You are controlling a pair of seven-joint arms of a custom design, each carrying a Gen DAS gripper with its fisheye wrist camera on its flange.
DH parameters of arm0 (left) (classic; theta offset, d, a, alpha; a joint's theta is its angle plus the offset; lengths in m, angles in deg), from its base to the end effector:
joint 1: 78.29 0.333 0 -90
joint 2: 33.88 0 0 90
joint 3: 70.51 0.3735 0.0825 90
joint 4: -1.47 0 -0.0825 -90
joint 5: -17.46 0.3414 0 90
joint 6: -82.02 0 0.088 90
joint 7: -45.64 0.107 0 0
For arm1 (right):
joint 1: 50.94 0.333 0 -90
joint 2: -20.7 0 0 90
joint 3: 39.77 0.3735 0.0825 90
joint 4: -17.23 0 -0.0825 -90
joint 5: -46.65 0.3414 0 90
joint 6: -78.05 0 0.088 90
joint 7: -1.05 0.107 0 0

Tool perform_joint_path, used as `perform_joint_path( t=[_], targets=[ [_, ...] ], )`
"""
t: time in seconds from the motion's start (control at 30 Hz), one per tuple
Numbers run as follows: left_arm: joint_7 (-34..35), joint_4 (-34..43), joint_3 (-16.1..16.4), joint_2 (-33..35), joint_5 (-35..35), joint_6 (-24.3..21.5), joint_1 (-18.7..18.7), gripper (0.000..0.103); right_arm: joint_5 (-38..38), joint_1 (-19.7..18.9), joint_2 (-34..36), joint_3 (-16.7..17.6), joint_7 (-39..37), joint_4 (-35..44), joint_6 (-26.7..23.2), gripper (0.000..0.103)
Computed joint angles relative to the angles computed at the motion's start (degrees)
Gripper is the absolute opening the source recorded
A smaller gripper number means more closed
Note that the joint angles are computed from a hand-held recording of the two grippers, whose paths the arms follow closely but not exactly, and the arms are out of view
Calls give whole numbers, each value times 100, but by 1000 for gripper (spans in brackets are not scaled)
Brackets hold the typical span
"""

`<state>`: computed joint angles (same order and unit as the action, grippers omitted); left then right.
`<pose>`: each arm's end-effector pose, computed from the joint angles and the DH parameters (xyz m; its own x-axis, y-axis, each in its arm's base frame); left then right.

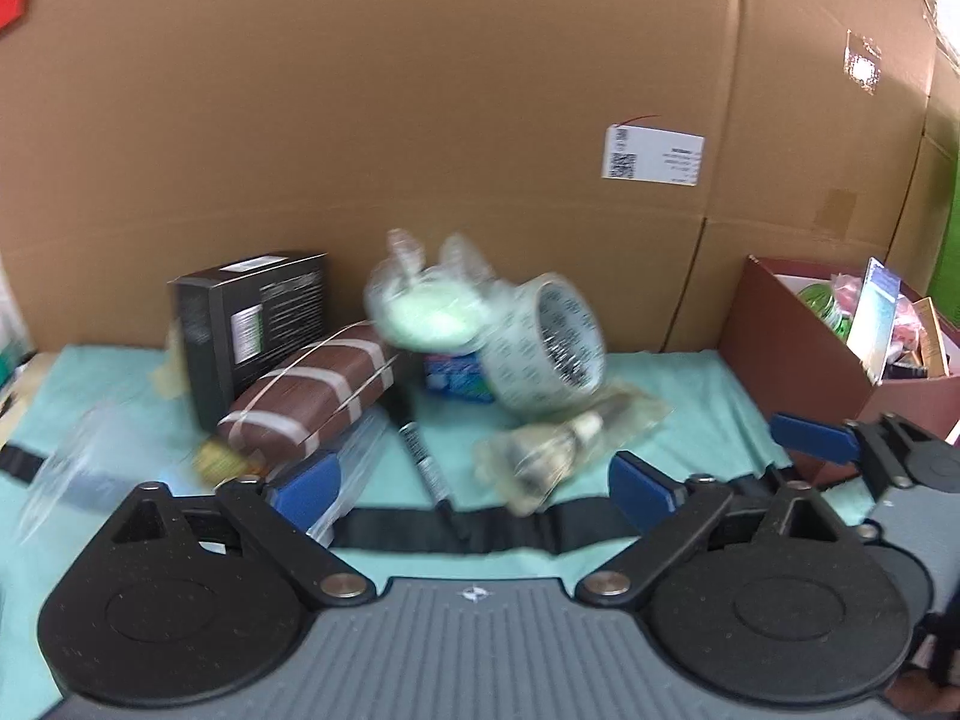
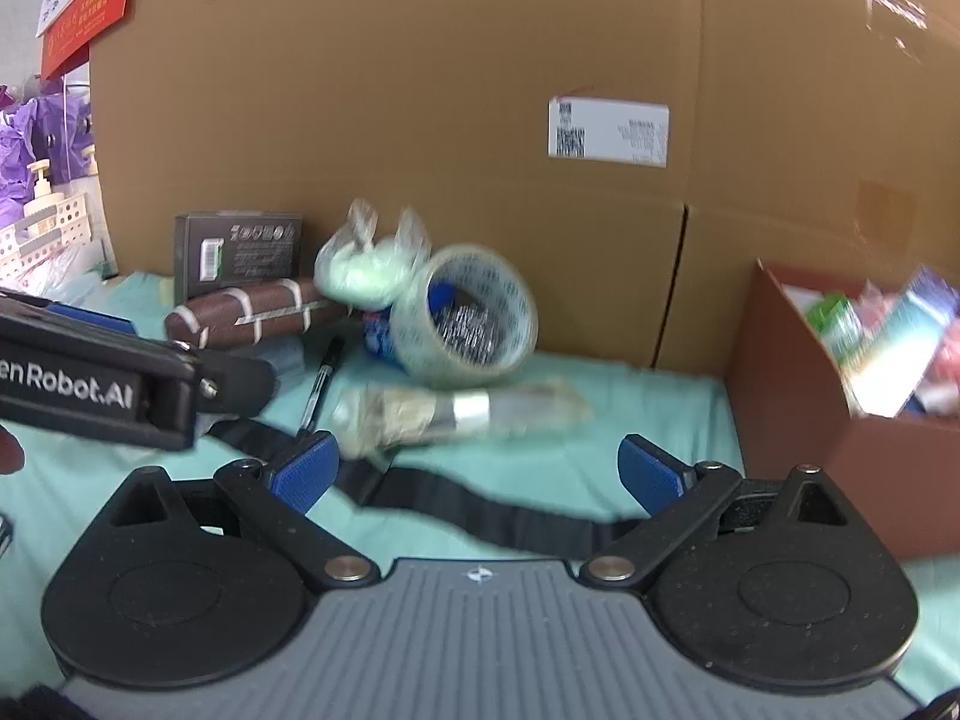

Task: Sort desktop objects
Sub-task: 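Grasp the clear tape roll with the left gripper and lift it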

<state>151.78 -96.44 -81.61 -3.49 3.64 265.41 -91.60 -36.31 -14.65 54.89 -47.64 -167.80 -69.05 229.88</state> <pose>0.6724 -0.2442 0.4784 -0.3994 -0.9151 0.0558 -0.5376 0.1844 -0.8228 0.6189 0.3935 0.4284 -0.0635 -0.9972 0.0400 -0.4579 -0.0065 -0.8890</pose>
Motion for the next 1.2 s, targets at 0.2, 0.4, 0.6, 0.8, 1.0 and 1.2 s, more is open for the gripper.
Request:
perform_joint_path(
  t=[0.2, 0.4, 0.6, 0.8, 1.0, 1.2],
  targets=[
    [-234, 1395, 177, 718, 124, -905, -226, 80, 122, -392, 544, -162, -89, 724, 779, 96],
    [-518, 2697, 291, 1413, 346, -1650, -354, 64, 641, -650, 1132, -387, -496, 1452, 1566, 94],
    [-704, 4059, 279, 2126, 562, -2517, -402, 48, 1902, -1098, 1678, 56, -2051, 2118, 1775, 94],
    [-839, 4428, 212, 2329, 641, -2692, -348, 35, 2582, -1252, 2048, 51, -2537, 2485, 2295, 87],
    [-621, 3405, 56, 1779, 554, -2126, -240, 29, 2340, -365, 1757, -1262, -1940, 1956, 2377, 85],
    [-43, 1892, -533, 914, 57, -1122, 188, 29, 1166, 1134, 1526, -3390, 56, 1255, 2814, 85]
  ],
)
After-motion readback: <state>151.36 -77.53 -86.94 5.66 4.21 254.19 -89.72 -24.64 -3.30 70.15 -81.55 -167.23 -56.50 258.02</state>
